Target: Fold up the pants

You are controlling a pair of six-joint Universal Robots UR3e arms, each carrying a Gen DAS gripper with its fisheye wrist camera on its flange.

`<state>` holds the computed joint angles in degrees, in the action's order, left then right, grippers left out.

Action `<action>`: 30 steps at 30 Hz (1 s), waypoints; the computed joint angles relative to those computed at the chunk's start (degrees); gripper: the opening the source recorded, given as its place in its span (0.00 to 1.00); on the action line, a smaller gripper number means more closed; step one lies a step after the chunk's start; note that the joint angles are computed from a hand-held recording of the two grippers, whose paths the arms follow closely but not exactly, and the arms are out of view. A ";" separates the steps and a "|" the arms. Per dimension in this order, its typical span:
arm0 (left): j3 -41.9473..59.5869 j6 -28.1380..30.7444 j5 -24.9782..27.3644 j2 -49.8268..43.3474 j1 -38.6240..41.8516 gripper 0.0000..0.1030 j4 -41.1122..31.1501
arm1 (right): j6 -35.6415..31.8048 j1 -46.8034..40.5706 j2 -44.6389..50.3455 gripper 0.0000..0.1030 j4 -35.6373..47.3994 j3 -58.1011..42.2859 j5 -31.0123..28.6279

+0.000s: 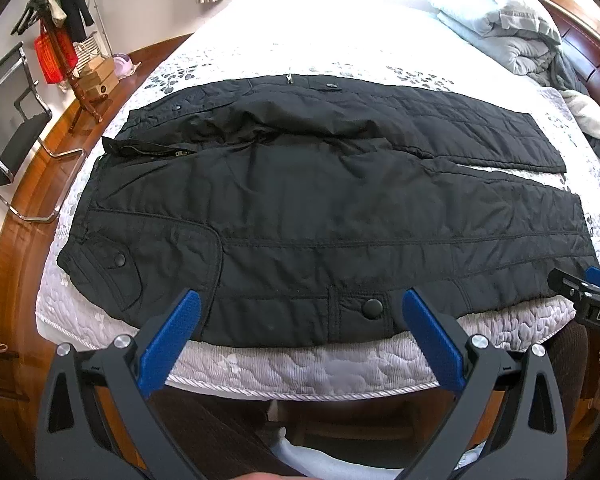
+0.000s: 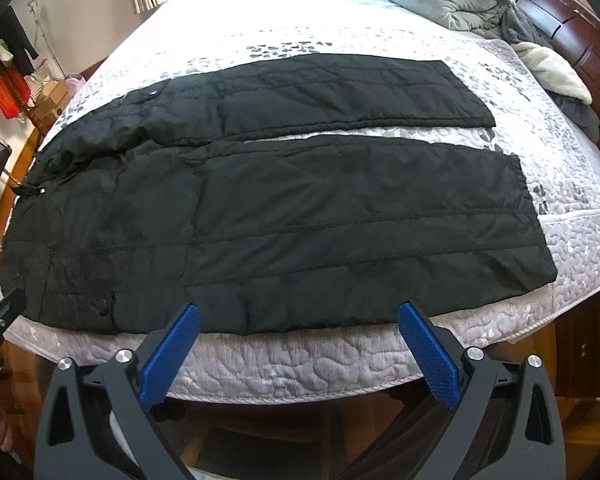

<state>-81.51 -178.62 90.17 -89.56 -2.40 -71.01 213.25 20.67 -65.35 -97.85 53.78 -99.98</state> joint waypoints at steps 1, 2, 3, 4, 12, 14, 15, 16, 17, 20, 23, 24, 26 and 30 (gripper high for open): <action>0.08 0.04 0.01 -0.15 0.01 0.97 0.07 | 0.04 -0.02 0.16 0.97 0.05 -0.36 0.07; -0.05 0.02 0.02 -0.07 -0.01 0.97 0.18 | -0.03 -0.08 0.24 0.97 -0.10 -0.51 0.24; -0.15 -0.04 0.02 0.01 -0.03 0.97 0.23 | -0.11 -0.08 0.27 0.97 -0.18 -0.59 0.31; -0.02 0.05 0.01 -0.14 0.00 0.97 0.24 | -0.19 -0.08 0.29 0.97 -0.24 -0.62 0.33; 1.42 -0.04 -0.10 -0.95 0.09 0.97 -0.35 | -0.33 -0.46 0.24 0.97 -0.54 -1.03 0.81; 1.41 -0.01 -0.07 -0.99 0.08 0.97 -0.29 | -0.35 -0.58 0.26 0.97 -0.60 -1.09 0.83; 1.68 -0.03 -0.03 -1.20 0.04 0.97 -0.41 | -0.41 -0.68 0.23 0.97 -0.68 -1.00 0.83; 1.72 -0.11 -0.02 -1.34 -0.04 0.97 -0.35 | -0.52 -0.87 0.13 0.97 -0.78 -0.71 0.93; 2.09 -0.17 -0.01 -1.64 -0.12 0.97 -0.52 | -0.53 -1.04 0.05 0.97 -0.78 -0.45 1.06; 2.22 -0.21 0.01 -1.99 -0.31 0.97 -0.36 | -0.28 -1.36 0.10 0.97 -0.79 -0.20 1.18; 2.57 -0.12 0.04 -2.41 -0.49 0.97 -0.29 | -0.15 -1.58 0.10 0.97 -1.08 0.16 1.18; 2.79 -0.05 -0.01 -2.53 -0.52 0.97 -0.31 | -0.09 -1.70 -0.02 0.97 -1.32 0.47 1.23; 3.19 -0.11 0.02 -2.74 -0.65 0.97 -0.12 | -0.28 -1.99 -0.06 0.97 -1.62 0.74 1.48; 4.24 -0.28 -0.09 -3.42 -0.99 0.97 -0.25 | -0.43 -2.42 0.16 0.97 -1.90 1.08 1.53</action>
<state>-77.27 -178.90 90.08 -92.99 -3.39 -71.26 212.82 18.25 -65.19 -99.75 54.86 -98.45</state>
